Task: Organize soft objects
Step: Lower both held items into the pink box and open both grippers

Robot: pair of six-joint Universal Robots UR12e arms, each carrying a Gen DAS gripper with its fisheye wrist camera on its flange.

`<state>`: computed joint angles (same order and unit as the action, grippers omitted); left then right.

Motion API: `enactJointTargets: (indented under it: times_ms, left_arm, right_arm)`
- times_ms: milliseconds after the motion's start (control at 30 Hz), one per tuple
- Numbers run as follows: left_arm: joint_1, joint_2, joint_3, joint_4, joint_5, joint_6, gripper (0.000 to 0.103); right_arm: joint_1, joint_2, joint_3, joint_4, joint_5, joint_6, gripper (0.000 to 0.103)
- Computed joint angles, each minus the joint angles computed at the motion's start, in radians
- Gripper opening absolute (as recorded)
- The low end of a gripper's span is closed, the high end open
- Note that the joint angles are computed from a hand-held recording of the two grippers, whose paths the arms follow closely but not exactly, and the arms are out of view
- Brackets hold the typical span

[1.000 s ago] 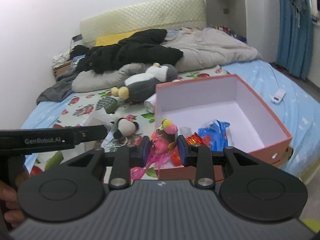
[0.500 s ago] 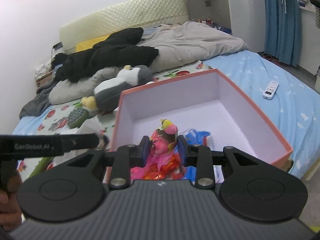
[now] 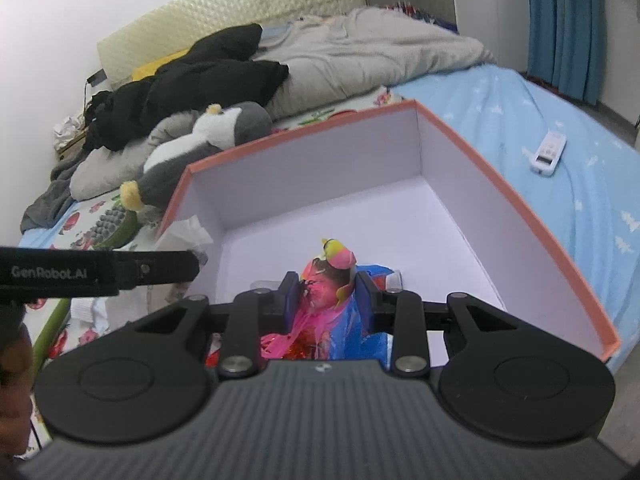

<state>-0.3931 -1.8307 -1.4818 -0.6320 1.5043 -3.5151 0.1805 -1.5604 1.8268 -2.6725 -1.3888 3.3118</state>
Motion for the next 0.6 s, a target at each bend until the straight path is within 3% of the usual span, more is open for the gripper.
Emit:
enactJointTargets:
  times_ms: [133,167,267,300,600]
  left_arm:
    - [0.000,-0.029,0.023,-0.022,0.002,0.013,0.055]
    - [-0.001,-0.036,0.031,-0.036,0.009,0.021,0.058]
    - [0.000,-0.042,0.034,-0.043,0.003,0.036,0.064]
    - [0.002,-0.042,0.030,-0.034,-0.002,0.035,0.065]
    - [-0.003,-0.010,0.003,0.011,0.015,0.039,0.065]
  right_arm:
    - [-0.011,0.021,-0.007,0.019,0.008,0.002,0.035]
    - [-0.012,0.026,-0.010,0.024,0.011,0.003,0.039]
    - [-0.017,0.038,-0.017,0.044,0.019,0.012,0.062]
    - [-0.015,0.041,-0.020,0.050,0.011,0.012,0.064]
    - [-0.011,0.027,-0.011,0.018,-0.003,0.032,0.064]
